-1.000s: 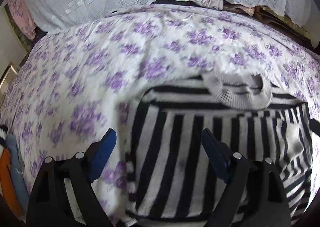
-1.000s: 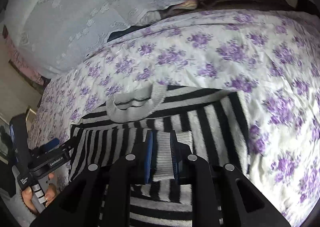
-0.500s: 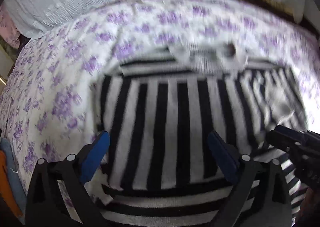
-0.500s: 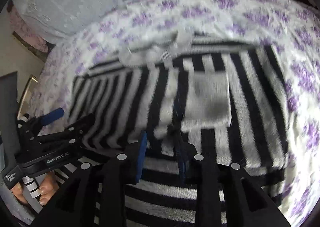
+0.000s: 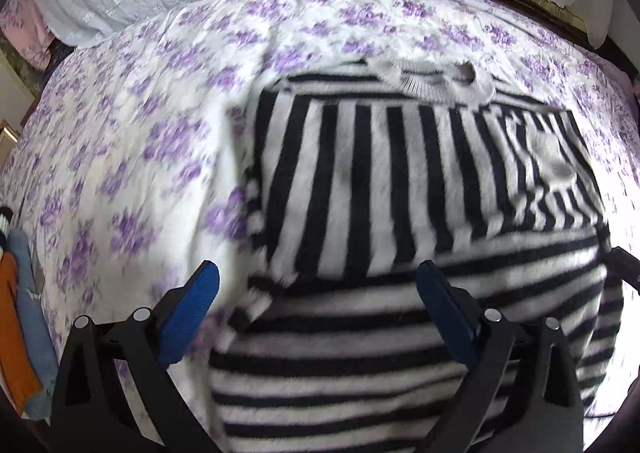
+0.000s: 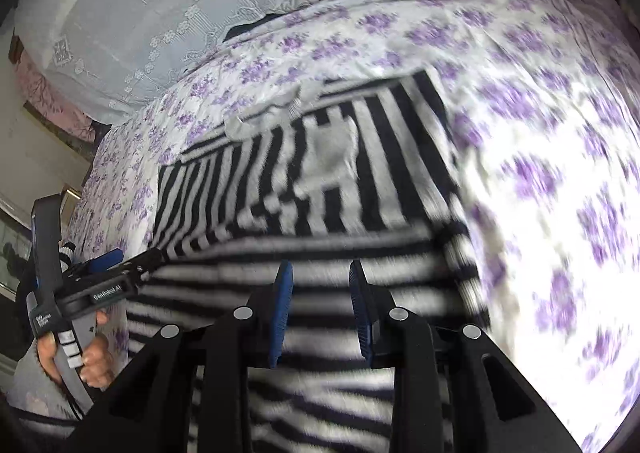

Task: Fold small clothes
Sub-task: 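Release the sleeve and move both grippers to the grey hem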

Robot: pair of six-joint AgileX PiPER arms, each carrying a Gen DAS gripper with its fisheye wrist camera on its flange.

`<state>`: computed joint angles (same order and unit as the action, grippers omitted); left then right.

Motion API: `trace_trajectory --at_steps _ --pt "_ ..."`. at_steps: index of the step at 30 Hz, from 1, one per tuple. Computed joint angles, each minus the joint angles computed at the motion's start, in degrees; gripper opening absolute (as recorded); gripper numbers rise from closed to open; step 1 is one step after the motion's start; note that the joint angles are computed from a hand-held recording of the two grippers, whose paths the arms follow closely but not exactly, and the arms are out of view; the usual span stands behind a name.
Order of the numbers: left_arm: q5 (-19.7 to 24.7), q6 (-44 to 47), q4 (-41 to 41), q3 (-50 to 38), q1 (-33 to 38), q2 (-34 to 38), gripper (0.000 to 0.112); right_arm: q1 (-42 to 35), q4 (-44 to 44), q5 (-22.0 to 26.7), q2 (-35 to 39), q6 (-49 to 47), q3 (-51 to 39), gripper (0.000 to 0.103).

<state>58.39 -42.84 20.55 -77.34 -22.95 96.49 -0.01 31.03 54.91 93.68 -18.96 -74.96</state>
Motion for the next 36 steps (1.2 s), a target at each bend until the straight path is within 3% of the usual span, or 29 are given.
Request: trace_trajectory --at_steps 3,8,14,16,18,19,21,23,27,31,34,36 --pt "0.4 1.0 -2.7 6.4 0.8 -2.0 0.097 -1.3 -2.5 1.8 0.0 1.0 5.4 0.039" --pt "-1.7 2.6 -10.8 12.2 5.2 -5.8 0.098 -5.7 2.1 2.3 -2.9 -2.1 10.1 0.038" --pt "1.4 2.9 -8.2 13.8 4.5 -11.7 0.097 -14.2 6.1 2.1 -12.7 -8.2 14.5 0.038" --pt "2.6 2.2 -7.2 15.6 4.2 -14.1 0.097 -18.3 8.4 -1.6 -18.5 -11.8 18.3 0.039" --pt "3.0 1.9 -7.2 17.7 4.0 -16.6 0.097 -21.4 10.8 -8.3 -24.2 -13.9 22.4 0.069" --pt "2.9 1.7 -7.3 18.8 3.9 -17.5 0.097 -22.0 13.7 -13.8 -25.9 -15.4 24.6 0.074" --pt "2.9 2.1 -8.0 19.2 3.5 -18.2 0.097 -23.0 23.5 -19.8 -27.4 -20.1 27.5 0.074" --pt "2.7 1.6 -7.6 19.7 2.0 -18.7 0.097 -22.2 25.8 -21.2 -24.0 -19.8 26.4 0.074" --pt "3.1 1.0 -6.2 17.8 -0.7 -17.9 0.097 -9.4 9.1 -30.4 -14.9 -3.4 26.6 0.074" --pt "4.3 1.2 -5.4 18.0 -2.6 -19.6 0.097 -0.7 8.3 -38.9 -15.0 4.4 30.7 0.075" --pt "5.0 2.2 -6.1 19.5 -2.2 -21.0 0.097 4.3 -4.2 -40.7 -14.4 16.9 30.3 0.076" --pt "5.1 4.1 -8.1 21.2 -0.6 -23.3 0.097 5.5 -12.4 -38.1 -15.0 21.6 29.2 0.076"
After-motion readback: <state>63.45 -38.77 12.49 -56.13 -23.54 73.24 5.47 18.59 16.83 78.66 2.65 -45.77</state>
